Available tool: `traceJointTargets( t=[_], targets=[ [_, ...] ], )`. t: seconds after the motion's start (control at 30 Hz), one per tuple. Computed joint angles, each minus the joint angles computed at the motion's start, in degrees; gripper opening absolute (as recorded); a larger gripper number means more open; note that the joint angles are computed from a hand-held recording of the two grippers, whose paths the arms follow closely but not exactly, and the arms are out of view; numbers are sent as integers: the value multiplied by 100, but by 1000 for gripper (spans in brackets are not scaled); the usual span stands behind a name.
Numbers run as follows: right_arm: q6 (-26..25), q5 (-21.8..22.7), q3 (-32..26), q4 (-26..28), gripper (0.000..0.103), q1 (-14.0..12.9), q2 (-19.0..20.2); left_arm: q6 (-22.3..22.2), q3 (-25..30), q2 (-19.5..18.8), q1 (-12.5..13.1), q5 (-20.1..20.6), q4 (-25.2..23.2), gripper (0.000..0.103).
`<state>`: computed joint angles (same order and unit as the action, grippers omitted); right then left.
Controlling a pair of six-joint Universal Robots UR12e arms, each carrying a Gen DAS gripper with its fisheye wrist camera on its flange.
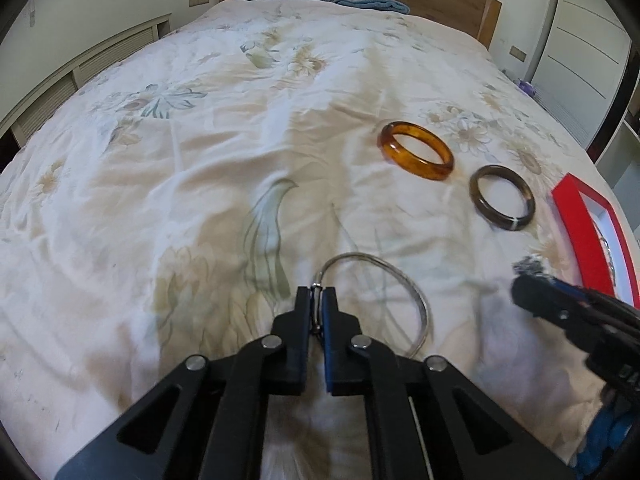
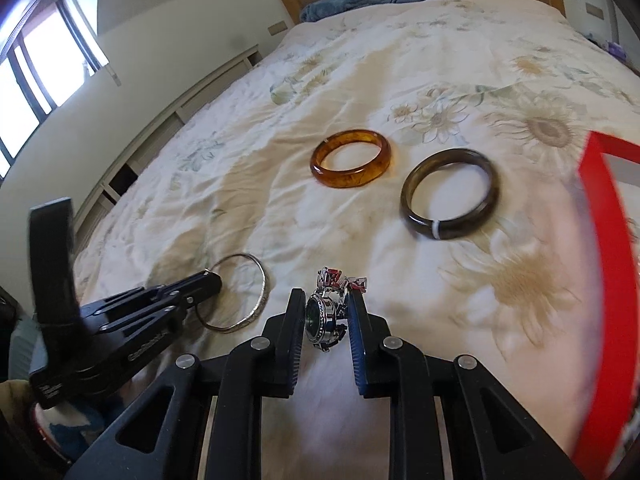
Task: Organize jewelry
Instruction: 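Grasp the silver watch with the right tool while the left tool grasps the silver wire bangle, then carry the watch and wire bangle into the red box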
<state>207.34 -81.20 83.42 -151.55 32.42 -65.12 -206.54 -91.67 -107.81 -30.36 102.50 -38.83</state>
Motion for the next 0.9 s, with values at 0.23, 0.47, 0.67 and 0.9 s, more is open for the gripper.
traceJointTargets(
  t=[0.23,0.47,0.67,0.9],
  targets=[
    [93,-149,370,-111,21,48,-474,-60,-7,193,-166,240,-215,5],
    [234,-580,925,-266,21,41,-1061,46,115,291,-373,417,-304,5],
    [443,-1041,1491,-327,21,-183,-1570,301,608,56,-622,144,-245,5],
    [429,-1348,1952,-122,21,-637,-1954,701,1651,-662,-932,-408,-342,5]
  ],
)
